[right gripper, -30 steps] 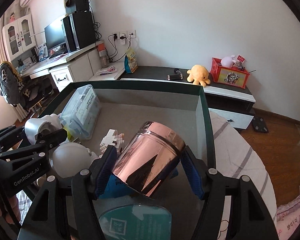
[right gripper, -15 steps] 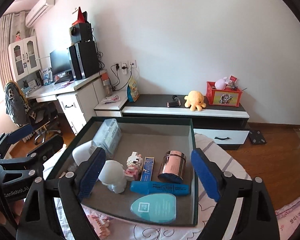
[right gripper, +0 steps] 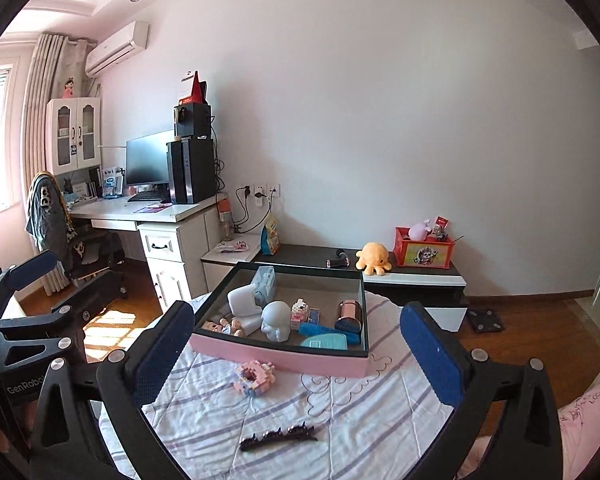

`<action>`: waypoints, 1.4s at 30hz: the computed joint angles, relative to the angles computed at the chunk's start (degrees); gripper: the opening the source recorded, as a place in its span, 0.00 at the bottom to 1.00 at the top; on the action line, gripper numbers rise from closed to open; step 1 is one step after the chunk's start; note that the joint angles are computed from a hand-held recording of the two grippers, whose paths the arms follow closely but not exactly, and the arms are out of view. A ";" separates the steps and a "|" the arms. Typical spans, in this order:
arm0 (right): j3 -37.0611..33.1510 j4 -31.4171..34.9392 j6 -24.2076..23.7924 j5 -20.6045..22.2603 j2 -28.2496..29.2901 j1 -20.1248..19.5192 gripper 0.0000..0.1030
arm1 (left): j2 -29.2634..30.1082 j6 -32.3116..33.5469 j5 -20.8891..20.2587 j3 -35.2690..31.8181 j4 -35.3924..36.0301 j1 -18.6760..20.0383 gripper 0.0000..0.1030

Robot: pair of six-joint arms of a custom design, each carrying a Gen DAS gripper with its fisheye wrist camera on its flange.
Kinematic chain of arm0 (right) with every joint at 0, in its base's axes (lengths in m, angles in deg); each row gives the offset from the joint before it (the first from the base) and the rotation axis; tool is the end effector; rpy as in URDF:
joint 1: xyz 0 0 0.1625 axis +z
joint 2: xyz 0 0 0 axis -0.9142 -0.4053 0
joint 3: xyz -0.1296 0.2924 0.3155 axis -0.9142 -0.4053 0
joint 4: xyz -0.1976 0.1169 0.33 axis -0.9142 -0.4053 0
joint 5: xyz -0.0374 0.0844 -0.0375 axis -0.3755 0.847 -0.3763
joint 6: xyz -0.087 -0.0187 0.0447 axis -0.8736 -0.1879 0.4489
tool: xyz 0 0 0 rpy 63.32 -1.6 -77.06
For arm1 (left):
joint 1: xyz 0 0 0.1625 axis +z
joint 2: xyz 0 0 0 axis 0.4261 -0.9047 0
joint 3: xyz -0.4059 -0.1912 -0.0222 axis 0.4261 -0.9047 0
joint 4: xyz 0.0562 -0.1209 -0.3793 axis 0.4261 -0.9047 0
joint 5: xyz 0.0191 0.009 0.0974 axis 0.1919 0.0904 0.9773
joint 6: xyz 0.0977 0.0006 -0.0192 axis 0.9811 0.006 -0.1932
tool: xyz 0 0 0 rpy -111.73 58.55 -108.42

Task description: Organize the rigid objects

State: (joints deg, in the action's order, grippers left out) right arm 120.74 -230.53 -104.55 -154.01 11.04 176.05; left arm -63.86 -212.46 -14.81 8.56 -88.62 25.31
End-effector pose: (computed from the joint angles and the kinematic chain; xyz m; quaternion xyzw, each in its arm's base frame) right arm 0.2757 -0.5363 0.1298 0.1971 -0.7455 0.5480 0.3243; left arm -0.2046 -0.5571 0.2178 0.3193 0.7448 -0.5292 0.2518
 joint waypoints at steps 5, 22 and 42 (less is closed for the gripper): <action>5.08 -8.34 -0.71 -3.83 0.70 3.12 1.00 | -4.76 -1.08 -2.75 7.41 -1.88 -2.93 1.00; 10.79 -16.22 -1.58 -5.07 0.76 6.87 1.00 | -9.67 -0.96 -5.19 14.15 -4.75 -6.94 1.00; 6.85 -0.54 6.61 -2.38 -0.63 -7.76 1.00 | 16.71 -8.31 -1.91 -12.66 17.64 2.92 1.00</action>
State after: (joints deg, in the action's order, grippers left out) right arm 127.60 -231.08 -97.94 -156.39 10.41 168.29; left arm -47.14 -220.77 -16.72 -4.11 -70.97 28.23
